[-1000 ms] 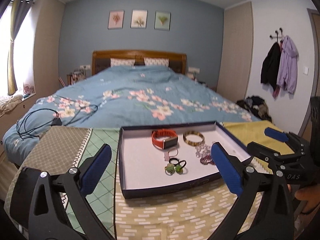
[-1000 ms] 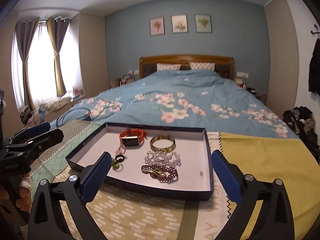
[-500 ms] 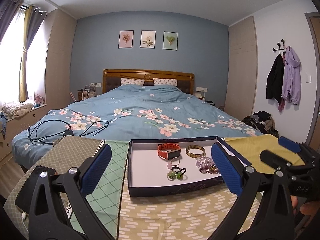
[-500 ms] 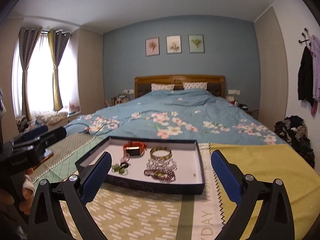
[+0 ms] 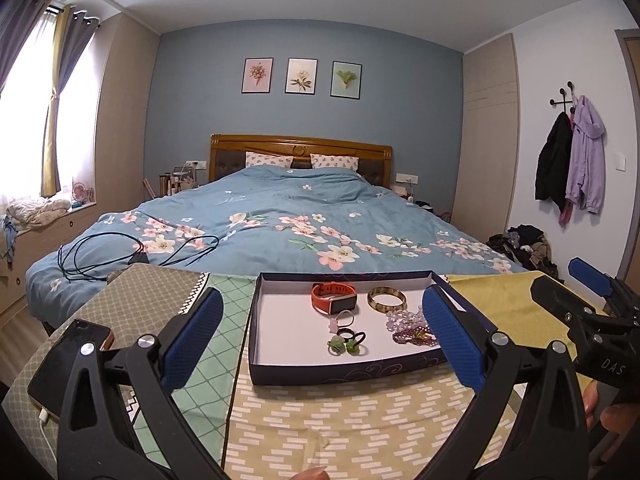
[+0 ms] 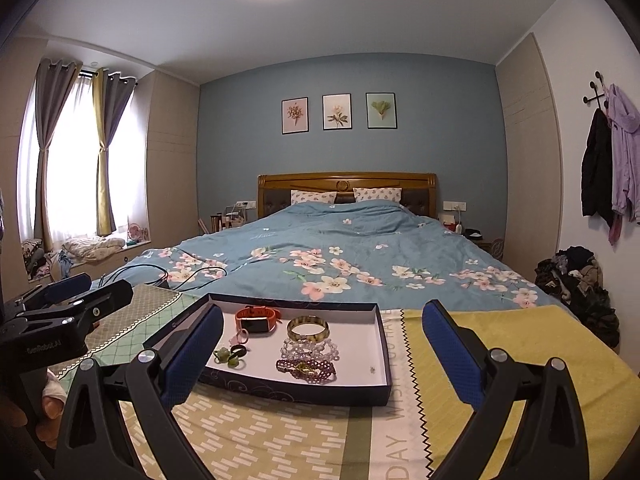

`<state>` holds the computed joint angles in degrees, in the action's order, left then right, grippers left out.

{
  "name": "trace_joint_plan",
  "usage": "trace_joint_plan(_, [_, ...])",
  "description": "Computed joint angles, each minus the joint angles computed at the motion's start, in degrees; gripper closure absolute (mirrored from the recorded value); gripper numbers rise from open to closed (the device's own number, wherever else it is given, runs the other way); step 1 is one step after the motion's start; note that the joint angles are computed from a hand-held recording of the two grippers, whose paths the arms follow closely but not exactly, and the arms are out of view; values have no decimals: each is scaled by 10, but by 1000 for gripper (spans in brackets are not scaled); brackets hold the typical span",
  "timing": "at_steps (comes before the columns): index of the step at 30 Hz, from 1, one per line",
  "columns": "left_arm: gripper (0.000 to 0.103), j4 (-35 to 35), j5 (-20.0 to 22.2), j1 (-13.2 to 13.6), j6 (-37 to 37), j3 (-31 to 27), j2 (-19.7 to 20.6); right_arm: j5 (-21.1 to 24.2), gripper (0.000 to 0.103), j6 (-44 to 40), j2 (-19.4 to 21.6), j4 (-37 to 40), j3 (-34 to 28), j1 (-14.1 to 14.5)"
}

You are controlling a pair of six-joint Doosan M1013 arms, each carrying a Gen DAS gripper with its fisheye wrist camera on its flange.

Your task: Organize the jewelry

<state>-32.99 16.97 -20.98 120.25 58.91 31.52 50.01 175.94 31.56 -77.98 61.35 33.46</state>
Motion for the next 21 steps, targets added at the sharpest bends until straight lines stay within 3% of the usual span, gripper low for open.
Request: trace_joint_plan(21, [5,13,-17,-3,-13,8,-5,-5,7,11,-1,-12,2,0])
